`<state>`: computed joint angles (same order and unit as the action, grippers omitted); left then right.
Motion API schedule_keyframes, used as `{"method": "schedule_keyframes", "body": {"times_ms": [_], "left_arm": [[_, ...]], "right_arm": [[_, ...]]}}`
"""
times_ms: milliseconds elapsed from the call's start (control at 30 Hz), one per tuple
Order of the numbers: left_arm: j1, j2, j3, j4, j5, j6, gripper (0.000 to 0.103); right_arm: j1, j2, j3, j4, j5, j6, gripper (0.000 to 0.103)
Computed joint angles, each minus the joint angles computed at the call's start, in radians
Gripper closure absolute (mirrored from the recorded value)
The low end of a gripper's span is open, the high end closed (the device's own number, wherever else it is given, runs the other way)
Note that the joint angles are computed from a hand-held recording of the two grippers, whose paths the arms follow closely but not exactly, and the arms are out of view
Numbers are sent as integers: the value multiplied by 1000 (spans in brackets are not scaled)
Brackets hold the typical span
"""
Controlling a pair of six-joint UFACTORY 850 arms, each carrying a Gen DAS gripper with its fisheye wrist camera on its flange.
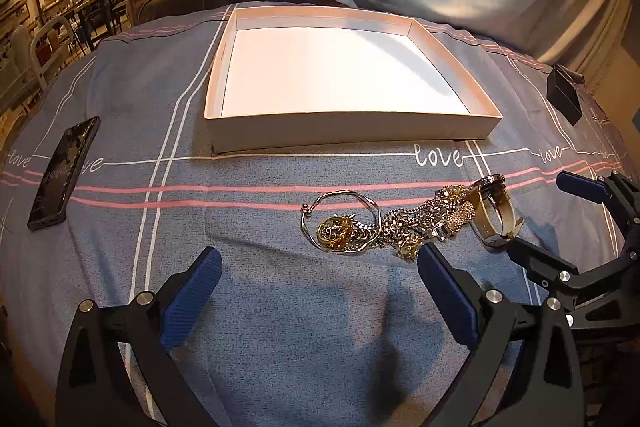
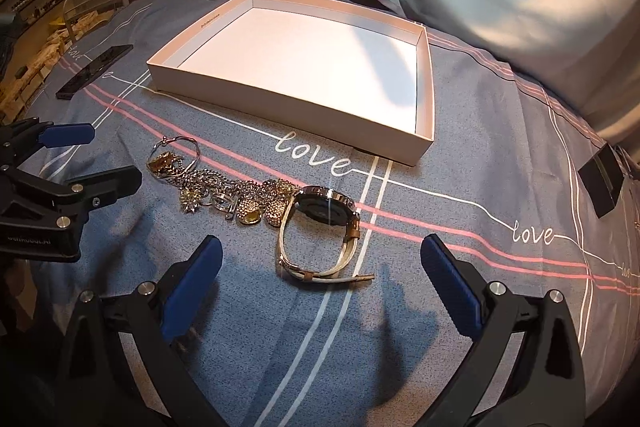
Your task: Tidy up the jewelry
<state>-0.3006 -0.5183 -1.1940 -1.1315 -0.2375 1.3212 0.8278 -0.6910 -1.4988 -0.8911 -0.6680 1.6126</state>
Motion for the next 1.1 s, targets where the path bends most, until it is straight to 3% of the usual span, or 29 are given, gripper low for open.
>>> {"method": "schedule_keyframes", "body": {"times_ms": [200,333,433,500,600,867,967,1033,1100], "left_arm": [[1,-14,-16,74,-41,-79,6],[-4,-31,-28,-13,-92,49,6],[-34,-57,-48,-12,-48,110,9],[-42,-83,-78,46,-52,52,13],[-30,-111,-114,114,-116,-45,13],[-18,-118,-112,80,-108,-22,12],[-21,-129,-125,54,-117,3,23],[-18,-134,-135,43,-154,13,40],[-22,-131,-132,38,-156,31,43]], "right_arm": [[1,41,51,-47,26,80,5],[7,60,89,-60,15,112,5],[6,63,105,-49,11,116,5],[3,70,118,-53,19,131,5],[7,69,121,-52,7,128,5],[-4,54,115,-46,21,151,5],[0,49,107,-32,5,137,5],[-1,50,107,-24,-1,132,5],[-3,51,108,-18,0,127,5]]}}
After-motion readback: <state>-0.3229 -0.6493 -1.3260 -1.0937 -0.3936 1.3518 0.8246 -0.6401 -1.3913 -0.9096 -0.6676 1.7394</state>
